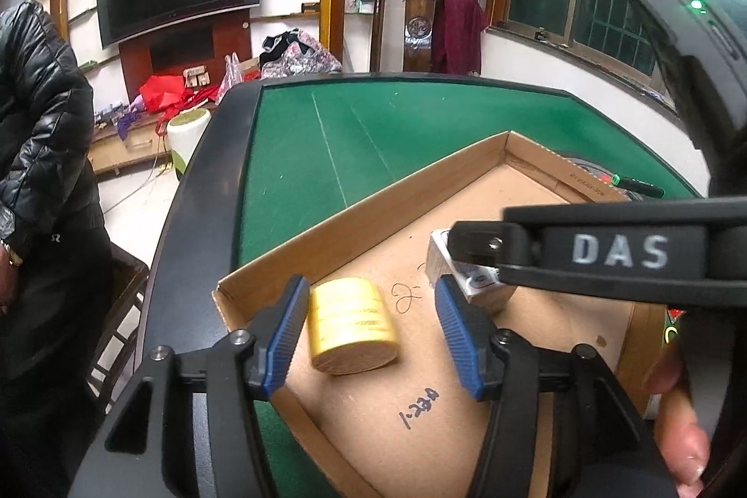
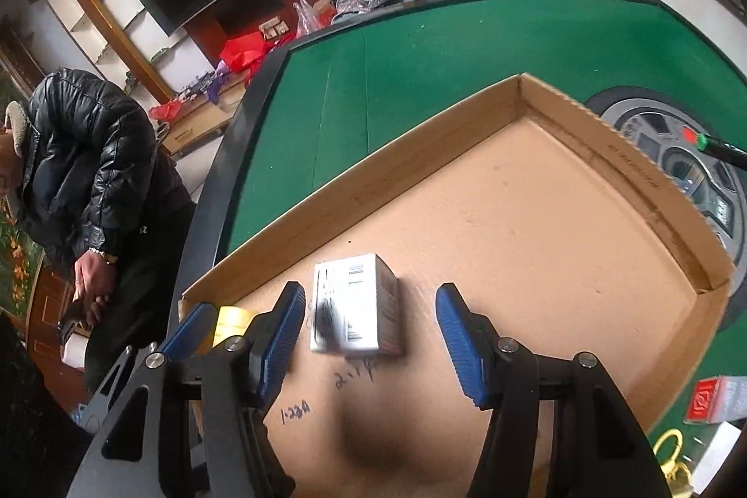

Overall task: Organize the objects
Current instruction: 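Lower the jar into the tray while the right gripper drops the barcode box beside it, then move the left gripper back to the pile and grasp the white pill bottle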

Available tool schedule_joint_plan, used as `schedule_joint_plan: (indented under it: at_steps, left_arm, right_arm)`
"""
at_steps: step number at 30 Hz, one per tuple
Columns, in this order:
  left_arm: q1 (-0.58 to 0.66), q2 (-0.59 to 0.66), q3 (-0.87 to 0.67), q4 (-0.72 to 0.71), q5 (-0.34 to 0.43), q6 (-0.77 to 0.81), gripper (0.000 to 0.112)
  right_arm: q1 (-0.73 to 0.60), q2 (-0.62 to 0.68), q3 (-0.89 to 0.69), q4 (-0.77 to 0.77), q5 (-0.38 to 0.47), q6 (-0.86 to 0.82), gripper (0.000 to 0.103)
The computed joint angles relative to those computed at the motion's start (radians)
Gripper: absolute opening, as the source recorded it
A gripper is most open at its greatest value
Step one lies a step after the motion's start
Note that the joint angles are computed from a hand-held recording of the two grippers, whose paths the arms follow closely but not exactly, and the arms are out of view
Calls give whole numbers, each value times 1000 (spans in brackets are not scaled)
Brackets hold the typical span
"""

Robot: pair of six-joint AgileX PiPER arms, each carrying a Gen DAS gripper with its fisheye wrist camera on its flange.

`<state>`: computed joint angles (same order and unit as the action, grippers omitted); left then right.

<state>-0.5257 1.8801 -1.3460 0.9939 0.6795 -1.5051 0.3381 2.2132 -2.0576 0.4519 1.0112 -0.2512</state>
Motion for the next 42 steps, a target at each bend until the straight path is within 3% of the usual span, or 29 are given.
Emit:
schedule_joint_plan:
  at_steps: [13, 20, 22, 25, 28, 31, 34, 37, 42]
  left_arm:
    - [-105, -17, 11, 190, 98, -119, 66]
    - [-208, -52, -17, 236, 120, -94, 69]
    - [-248, -60, -43, 234, 107, -63, 74]
    - [-267, -49, -118, 104, 29, 152, 81]
    - [-249, -2, -223, -165, -85, 452, 81]
    - [-230, 85, -371, -432, -65, 752, 81]
    - [-211, 164, -483, -614, 8, 1010, 81]
    - [-195, 157, -415, -715, -55, 1165, 81]
    - [-210, 207, -438, -662, -37, 1161, 81]
  right_arm:
    - [-133, -276, 416, 151, -118, -190, 66]
    - [-286, -495, 710, 262, -171, -408, 69]
    - [-352, -548, 767, 301, -159, -468, 70]
    - [-460, -632, 847, 337, -152, -557, 71]
    - [-590, -681, 883, 391, -106, -632, 75]
    - [-716, -698, 903, 451, -44, -687, 79]
    - [-801, -698, 926, 474, 5, -731, 79]
    - [-859, -686, 951, 478, 38, -768, 79]
    - [-887, -657, 964, 478, 54, -798, 79]
